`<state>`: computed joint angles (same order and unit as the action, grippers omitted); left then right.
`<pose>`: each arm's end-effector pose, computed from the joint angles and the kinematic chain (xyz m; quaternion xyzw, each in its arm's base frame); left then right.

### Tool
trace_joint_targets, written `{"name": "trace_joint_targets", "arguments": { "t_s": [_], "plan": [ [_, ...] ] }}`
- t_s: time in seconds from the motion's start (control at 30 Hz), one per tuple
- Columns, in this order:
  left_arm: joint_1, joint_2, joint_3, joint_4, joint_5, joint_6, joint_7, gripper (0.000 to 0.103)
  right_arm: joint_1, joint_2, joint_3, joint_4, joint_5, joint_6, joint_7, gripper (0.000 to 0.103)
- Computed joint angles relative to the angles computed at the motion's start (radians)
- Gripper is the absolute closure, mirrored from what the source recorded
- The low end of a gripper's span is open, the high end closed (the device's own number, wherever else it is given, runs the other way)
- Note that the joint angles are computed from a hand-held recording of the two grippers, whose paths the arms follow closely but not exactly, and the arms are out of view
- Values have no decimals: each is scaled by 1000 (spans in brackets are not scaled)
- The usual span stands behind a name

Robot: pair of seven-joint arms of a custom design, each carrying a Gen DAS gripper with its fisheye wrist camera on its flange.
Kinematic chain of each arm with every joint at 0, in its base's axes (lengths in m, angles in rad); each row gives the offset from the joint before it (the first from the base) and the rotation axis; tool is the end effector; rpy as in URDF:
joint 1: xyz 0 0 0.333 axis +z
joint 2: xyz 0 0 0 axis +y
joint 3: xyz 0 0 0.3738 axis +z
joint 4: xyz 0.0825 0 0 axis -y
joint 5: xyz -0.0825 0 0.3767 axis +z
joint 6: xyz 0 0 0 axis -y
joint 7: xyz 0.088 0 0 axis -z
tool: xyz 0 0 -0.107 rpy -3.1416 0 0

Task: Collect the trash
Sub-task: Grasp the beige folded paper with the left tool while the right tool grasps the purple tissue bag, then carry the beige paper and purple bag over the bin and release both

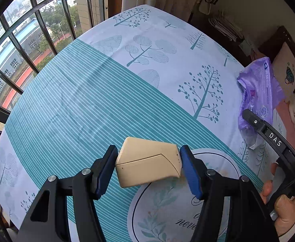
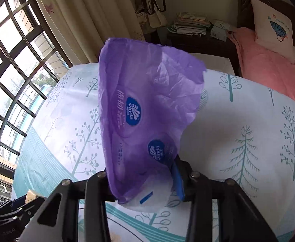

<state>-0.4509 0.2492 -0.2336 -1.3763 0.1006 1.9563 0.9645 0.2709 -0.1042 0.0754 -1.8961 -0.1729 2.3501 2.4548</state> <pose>0.5371 -0.3990 0.6678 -0.6672 0.7254 -0.1632 0.0448 0.5270 0.1901 0.6671 -0.5097 0.8116 -0.1249 0.2567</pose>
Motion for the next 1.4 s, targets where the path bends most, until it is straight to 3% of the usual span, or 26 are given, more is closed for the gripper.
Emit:
{"name": "trace_joint_targets", "arguments": {
  "t_s": [0.17,0.37,0.63,0.77,0.93,1.1,1.23,1.4],
  "plan": [
    [18,-14,2,15,-20,11,39,41,14,-63,15,-35,7,29,25,71],
    [48,-104,-8,-57,-46,40,125,41,48,-134,59,-42,-3,3,88,73],
    [137,-327,-4,-231,-179,52,333,41,107,-192,162,11,-55,-134,287,73],
    [179,-429,21,-308,-277,39,486,41,140,-179,243,97,-130,-265,449,73],
    [222,-553,86,-393,-411,-26,722,41,206,-85,385,293,-291,-502,719,73],
    [259,-660,159,-449,-508,-125,962,41,338,99,518,546,-489,-778,984,73],
    [291,-730,204,-479,-539,-220,1114,41,493,252,546,741,-598,-944,1083,73],
    [333,-799,234,-517,-546,-322,1243,41,691,408,517,976,-683,-1092,1108,73]
  ]
}}
